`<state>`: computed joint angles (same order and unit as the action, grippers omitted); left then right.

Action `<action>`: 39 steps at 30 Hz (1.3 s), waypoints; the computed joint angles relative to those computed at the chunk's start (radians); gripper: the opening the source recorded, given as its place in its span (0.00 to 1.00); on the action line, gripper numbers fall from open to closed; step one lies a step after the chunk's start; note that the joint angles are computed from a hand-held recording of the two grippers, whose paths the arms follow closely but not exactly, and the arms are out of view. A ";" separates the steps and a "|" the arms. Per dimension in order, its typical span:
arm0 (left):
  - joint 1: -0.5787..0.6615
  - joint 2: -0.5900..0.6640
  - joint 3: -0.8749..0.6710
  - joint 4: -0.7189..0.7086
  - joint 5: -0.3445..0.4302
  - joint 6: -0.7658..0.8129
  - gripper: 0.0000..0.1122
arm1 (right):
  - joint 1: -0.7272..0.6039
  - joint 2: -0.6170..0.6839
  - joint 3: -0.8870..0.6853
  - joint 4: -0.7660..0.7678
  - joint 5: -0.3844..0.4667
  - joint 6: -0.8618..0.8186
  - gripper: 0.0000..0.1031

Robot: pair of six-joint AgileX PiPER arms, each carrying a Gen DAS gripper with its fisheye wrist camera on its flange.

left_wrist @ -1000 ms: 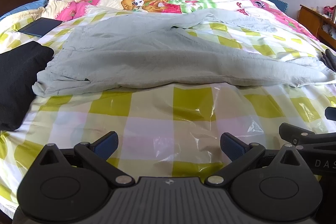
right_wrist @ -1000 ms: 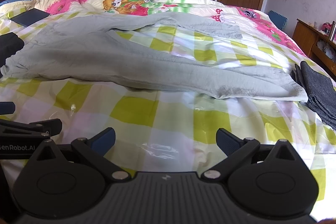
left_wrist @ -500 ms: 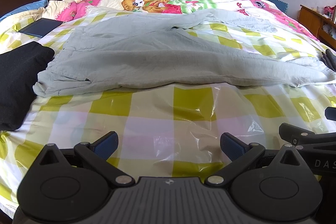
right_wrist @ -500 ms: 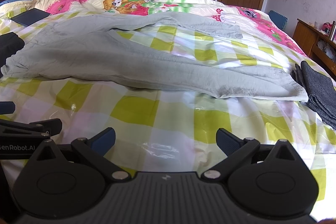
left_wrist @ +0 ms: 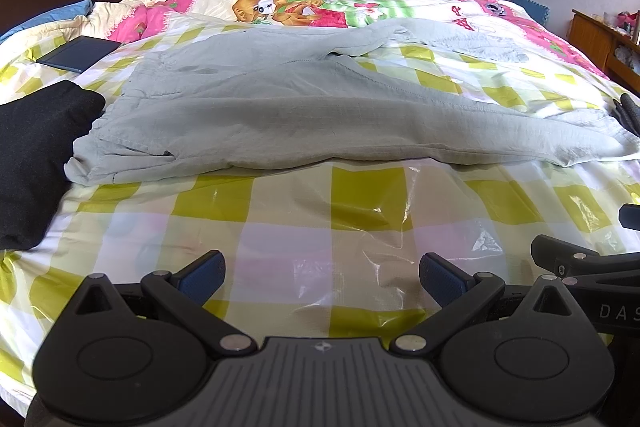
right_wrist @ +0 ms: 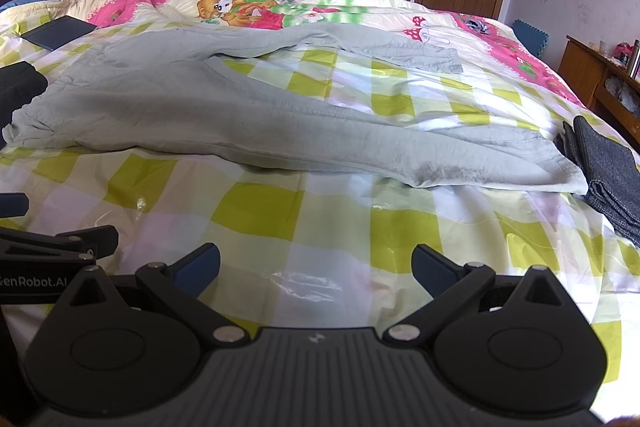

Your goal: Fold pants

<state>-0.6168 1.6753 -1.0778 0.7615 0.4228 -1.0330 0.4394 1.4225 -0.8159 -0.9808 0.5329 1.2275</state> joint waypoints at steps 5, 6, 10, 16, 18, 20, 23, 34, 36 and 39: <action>-0.003 -0.003 -0.001 0.008 0.005 -0.007 0.92 | 0.000 -0.001 0.000 0.001 0.001 -0.001 0.98; -0.002 -0.003 -0.001 0.005 0.004 -0.003 0.92 | 0.000 -0.001 0.000 0.001 0.001 -0.001 0.98; -0.004 -0.003 -0.002 0.003 0.007 -0.006 0.92 | 0.000 -0.001 0.000 0.001 0.000 0.000 0.98; -0.010 0.000 -0.001 0.030 0.009 -0.034 0.92 | 0.005 0.000 0.000 -0.007 0.001 0.006 0.98; -0.011 0.000 -0.001 0.030 0.009 -0.035 0.92 | 0.008 0.002 0.000 -0.009 0.001 0.008 0.98; -0.011 0.001 -0.002 0.030 0.011 -0.037 0.92 | 0.008 0.002 0.000 -0.009 0.000 0.010 0.98; -0.011 0.002 -0.002 0.029 0.010 -0.037 0.92 | 0.010 0.004 -0.001 -0.012 0.001 0.014 0.98; -0.007 0.003 -0.002 0.020 0.006 -0.031 0.92 | 0.006 0.004 0.000 -0.009 -0.002 0.009 0.98; -0.004 0.005 -0.003 0.017 0.005 -0.029 0.92 | 0.010 0.005 -0.001 -0.010 -0.001 0.011 0.98; -0.001 0.009 -0.005 0.013 0.003 -0.027 0.92 | 0.014 0.014 -0.004 -0.012 -0.004 0.017 0.98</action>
<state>-0.6182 1.6844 -1.0824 0.7740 0.4255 -1.0604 0.4532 1.4367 -0.8196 -0.9927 0.5292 1.2440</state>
